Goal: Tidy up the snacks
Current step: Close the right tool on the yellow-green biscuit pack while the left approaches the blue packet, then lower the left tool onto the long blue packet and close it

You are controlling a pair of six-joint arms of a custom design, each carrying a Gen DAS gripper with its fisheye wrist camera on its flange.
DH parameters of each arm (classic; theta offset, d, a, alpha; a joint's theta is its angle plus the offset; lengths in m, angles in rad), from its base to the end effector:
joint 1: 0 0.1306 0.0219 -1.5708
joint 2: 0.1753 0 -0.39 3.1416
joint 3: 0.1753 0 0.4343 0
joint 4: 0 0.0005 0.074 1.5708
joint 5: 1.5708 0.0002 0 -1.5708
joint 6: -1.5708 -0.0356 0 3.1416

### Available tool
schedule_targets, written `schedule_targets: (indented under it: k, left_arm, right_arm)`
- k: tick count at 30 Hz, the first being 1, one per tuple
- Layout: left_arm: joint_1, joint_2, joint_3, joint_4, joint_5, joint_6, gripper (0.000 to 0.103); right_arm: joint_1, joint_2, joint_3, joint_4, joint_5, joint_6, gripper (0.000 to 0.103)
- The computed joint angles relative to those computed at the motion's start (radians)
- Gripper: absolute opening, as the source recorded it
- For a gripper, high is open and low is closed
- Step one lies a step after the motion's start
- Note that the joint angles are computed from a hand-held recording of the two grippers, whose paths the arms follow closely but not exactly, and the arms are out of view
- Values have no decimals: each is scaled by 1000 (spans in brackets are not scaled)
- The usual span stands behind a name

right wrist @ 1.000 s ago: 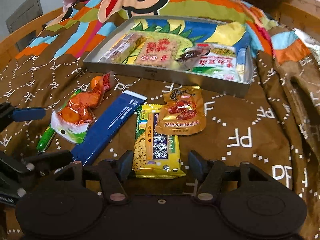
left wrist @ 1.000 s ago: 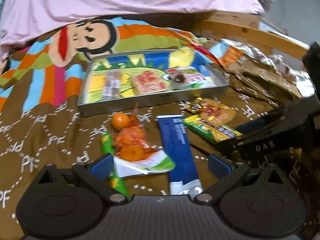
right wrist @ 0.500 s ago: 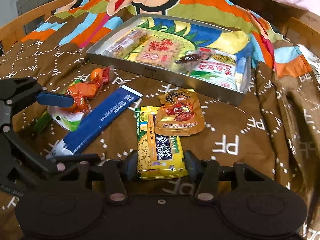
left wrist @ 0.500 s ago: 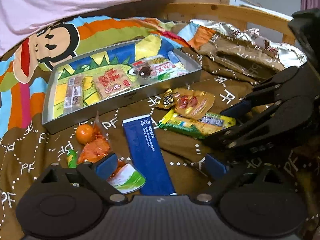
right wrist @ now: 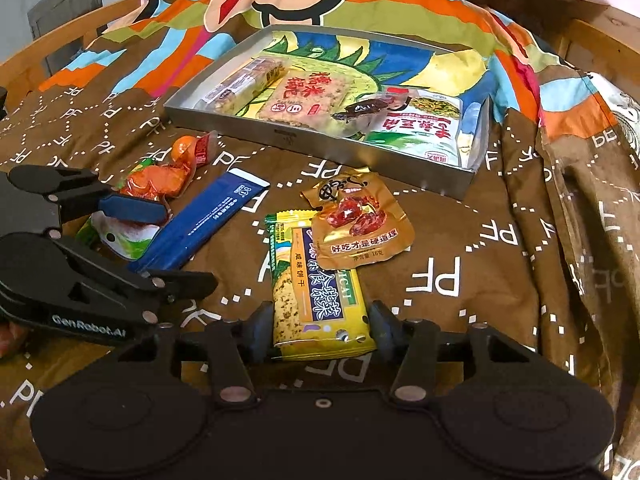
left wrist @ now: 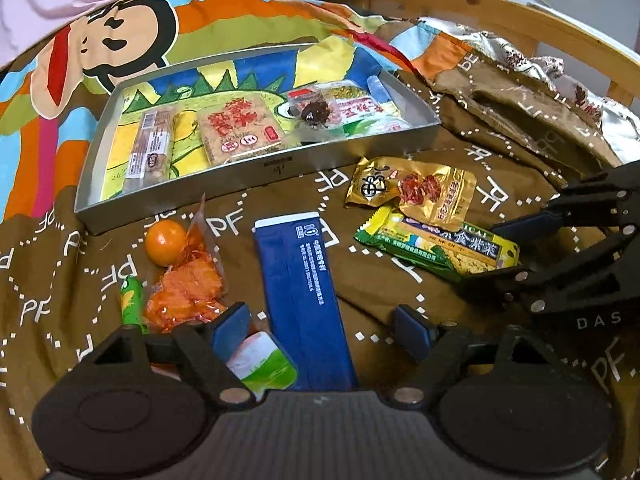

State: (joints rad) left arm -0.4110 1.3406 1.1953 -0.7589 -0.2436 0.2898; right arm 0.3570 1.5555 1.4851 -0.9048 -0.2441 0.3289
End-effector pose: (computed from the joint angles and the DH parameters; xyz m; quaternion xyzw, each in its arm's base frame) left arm 0.4590 -0.1912 0.3717 0.0171 0.9387 -0.0036 0.3444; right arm 0.5387 0.2096 0.3951 -0.3527 0.8816 0.1205 0.2896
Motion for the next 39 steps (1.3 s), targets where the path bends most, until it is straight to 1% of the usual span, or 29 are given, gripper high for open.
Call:
schedule_targets:
  k: [5,11,13,15,16,18,20,25,34,37,39]
  left_arm:
    - [-14,27,25,-30,-34,-9,85]
    - [-17,26,23,-32,-42,6,84]
    - [-18,24,21,-36,-43,9,82]
    - [-17,20,21,-39,-38,17,76]
    - [-17,18,20,-39,-34,22,75]
    - [-16,12,17,-38,-20,30,67]
    - [-17,11,16,-38,-16,38,65]
    - [-14,12,8,-28,-8,46,66]
    - [-6,16,8,-29,14,56,67]
    - [-6,17,10,-31,12,61,68]
    - [-8,18,11,-32,6,60,68]
  right_arm:
    - [1,1,-2,6,2,-2,57]
    - [2,8,4,5,0,-7,60]
    - [2,8,4,6,2,-7,61]
    - [3,9,5,7,3,-8,61]
    - [3,9,6,7,3,-8,62]
    - [5,11,7,10,7,-7,63]
    - [8,12,5,16,15,-4,64]
    - [13,19,6,25,29,3,70]
    - [6,39,20,18,12,-39,72]
    - [4,41,23,12,8,-43,71]
    - [7,38,21,11,16,-33,65]
